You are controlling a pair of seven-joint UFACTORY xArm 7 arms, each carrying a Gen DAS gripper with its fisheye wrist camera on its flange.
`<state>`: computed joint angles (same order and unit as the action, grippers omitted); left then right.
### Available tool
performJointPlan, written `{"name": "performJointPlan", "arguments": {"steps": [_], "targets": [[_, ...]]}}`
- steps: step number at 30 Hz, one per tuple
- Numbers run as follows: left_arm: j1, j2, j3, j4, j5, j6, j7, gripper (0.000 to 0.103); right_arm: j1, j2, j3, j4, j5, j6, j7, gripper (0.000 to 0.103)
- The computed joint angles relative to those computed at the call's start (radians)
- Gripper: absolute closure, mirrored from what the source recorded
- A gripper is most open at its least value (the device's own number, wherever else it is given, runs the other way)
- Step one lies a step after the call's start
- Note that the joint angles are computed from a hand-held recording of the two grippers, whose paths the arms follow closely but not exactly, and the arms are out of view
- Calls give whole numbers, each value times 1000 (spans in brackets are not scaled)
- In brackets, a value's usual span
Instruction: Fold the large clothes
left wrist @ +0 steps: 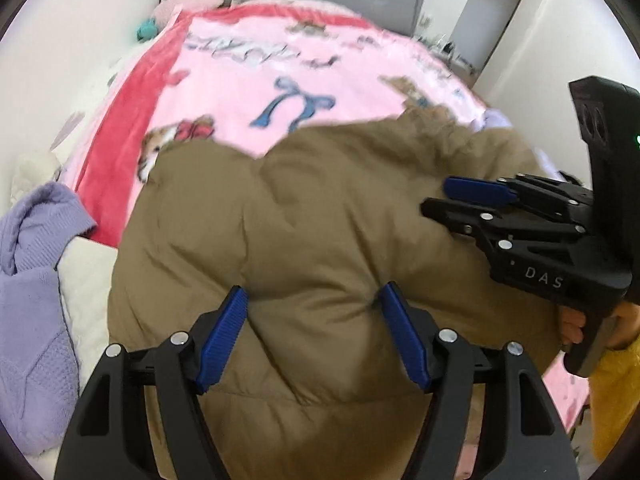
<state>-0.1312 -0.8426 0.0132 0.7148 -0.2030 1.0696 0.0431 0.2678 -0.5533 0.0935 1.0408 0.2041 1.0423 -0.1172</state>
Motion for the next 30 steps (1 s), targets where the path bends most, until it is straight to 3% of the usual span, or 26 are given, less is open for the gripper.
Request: {"name": "performJointPlan", "arguments": {"steps": [6,12,17,21,24,27,30], "targets": [[20,27,26,-38,-15,-17,-5,33,-31,81,64,-24,-122,-81,44,67],[29,50,-11,-63,13,-36,-29,33,-10,133,65,-56,-168,-124,37,67],[21,80,-39,-68,45,-54,-52,31,-5,164,56,-42,-158,-94,44,67],[14,84,-31,-30,62,-13,-48,31,-4,200,72,47,-195,22,64,66],[23,29,-33,-20,88,1,-39,31,-3,213,63,130,-183,97,69,66],[25,-66,-43,-43,107,9,-36,31,0,212,38,187,-118,78,67,66],[24,-137,-65,-69,123,29,-45,31,15,270,31,282,-57,121,33,65]]}}
